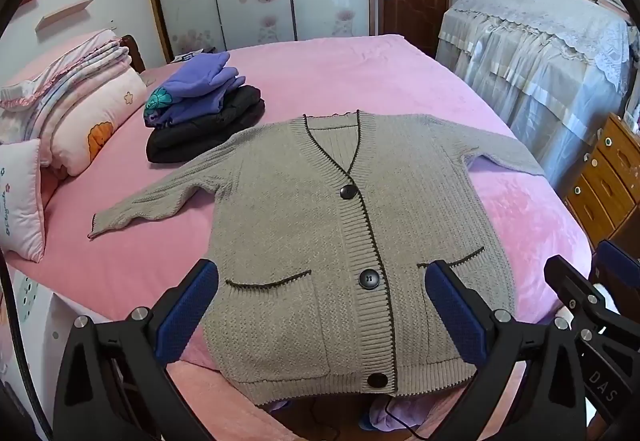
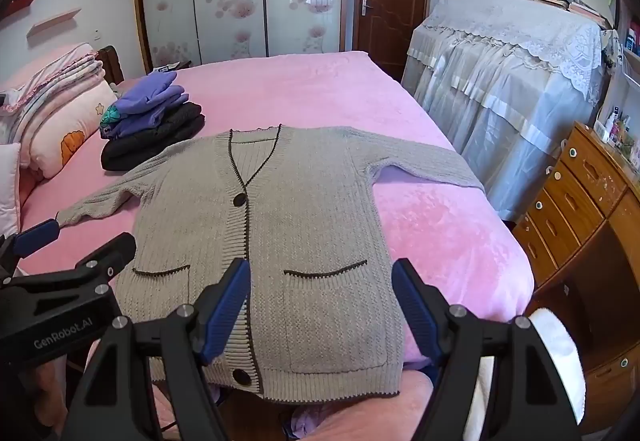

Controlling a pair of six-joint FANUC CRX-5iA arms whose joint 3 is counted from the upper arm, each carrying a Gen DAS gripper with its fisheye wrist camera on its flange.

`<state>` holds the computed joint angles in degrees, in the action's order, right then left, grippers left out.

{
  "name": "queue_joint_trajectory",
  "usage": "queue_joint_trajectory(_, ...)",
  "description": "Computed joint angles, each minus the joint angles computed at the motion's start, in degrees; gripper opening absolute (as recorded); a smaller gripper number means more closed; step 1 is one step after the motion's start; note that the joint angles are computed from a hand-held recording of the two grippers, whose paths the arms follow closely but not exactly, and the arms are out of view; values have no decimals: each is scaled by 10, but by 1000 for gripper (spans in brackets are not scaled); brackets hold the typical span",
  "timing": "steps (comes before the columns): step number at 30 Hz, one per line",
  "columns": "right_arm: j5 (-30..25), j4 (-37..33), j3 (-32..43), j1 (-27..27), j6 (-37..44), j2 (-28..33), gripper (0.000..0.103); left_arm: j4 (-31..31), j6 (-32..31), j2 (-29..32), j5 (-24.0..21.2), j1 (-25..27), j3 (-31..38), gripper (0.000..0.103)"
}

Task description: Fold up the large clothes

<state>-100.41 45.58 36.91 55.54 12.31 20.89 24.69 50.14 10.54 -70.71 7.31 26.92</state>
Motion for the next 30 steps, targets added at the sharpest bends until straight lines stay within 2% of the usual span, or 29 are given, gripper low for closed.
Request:
queue_joint_trajectory(10,-1,-11,15,-4,1,7,74,29,-26,17,-19,18,8,103)
queue_joint_trajectory(20,2,-18,36,-9,12,16,74,19,2,16,-11,7,15,103)
queue_joint_trajectory(30,34,-32,9,-27,13,0,74,-18,40,42,-25,-14,60,103)
